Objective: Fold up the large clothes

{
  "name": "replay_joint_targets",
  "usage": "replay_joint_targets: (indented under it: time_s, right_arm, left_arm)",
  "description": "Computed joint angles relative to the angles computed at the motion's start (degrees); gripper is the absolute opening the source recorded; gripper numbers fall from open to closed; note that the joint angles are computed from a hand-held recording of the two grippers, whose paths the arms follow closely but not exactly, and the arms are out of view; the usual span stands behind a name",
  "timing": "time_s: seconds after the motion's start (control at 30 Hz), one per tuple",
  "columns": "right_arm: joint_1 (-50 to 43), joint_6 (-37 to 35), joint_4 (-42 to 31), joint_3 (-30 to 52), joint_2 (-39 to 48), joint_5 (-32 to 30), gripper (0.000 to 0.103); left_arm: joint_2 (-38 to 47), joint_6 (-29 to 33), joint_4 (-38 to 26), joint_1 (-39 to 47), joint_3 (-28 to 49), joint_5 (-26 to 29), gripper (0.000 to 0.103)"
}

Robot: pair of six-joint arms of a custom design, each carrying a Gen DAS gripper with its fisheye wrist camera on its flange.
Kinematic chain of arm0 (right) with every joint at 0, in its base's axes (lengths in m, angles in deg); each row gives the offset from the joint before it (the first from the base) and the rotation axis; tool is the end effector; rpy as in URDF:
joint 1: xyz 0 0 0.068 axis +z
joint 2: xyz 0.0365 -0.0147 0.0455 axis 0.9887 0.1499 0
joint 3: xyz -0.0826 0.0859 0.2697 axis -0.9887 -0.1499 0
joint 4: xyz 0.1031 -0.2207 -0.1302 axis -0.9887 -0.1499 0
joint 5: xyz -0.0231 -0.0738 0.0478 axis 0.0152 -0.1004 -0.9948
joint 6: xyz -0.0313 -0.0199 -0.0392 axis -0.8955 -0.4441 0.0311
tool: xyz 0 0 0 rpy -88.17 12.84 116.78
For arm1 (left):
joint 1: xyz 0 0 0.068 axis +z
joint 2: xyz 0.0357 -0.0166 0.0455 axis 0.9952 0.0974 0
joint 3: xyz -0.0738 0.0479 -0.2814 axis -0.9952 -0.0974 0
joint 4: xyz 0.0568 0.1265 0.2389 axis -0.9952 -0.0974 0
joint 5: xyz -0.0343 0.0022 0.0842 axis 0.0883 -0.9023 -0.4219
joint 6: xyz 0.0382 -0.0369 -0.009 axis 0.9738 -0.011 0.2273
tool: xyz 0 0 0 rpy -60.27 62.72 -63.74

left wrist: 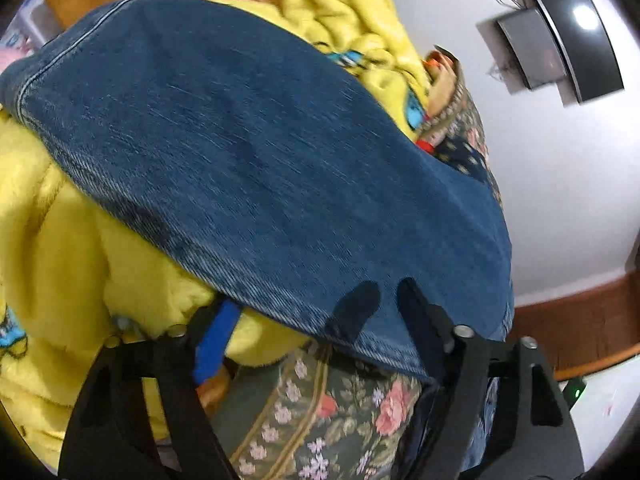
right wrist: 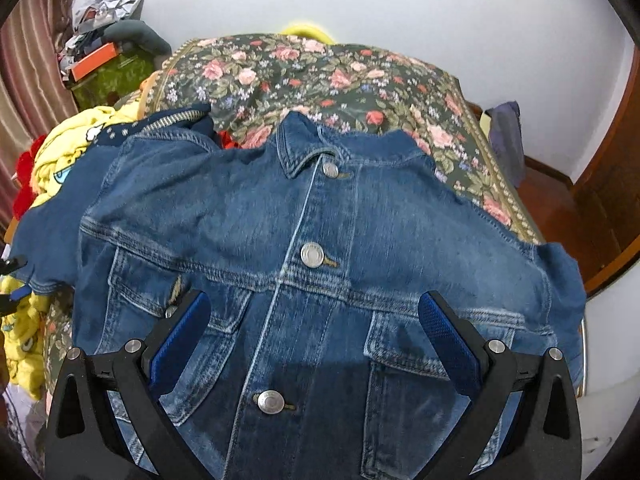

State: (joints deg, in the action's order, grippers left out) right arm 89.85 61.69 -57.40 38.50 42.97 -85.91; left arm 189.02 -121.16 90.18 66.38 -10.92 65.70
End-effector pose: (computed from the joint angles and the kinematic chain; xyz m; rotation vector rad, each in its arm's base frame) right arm 0.4103 0.0697 0.1390 -0.7309 2.4132 0.2179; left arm 0.2182 -0.0646 0.0405 -1.3424 2.0275 -0.6358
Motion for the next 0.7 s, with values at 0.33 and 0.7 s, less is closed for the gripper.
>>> replay_joint_targets:
  time_s: [0.33, 0.7]
  right_arm:
    - [-2.4, -0.1, -4.0, 1.5, 0.7, -2.5, 0.103]
    - [-7.3, -2.0, -5.3, 1.7, -1.8, -5.5, 0.103]
  left_arm:
    - [-13.6, 7.4, -45.3, -1.8, 14.5, -15.8, 0.033]
    - [-10.8, 9.3, -84.9, -6.0, 40.9, -33.2, 0.005]
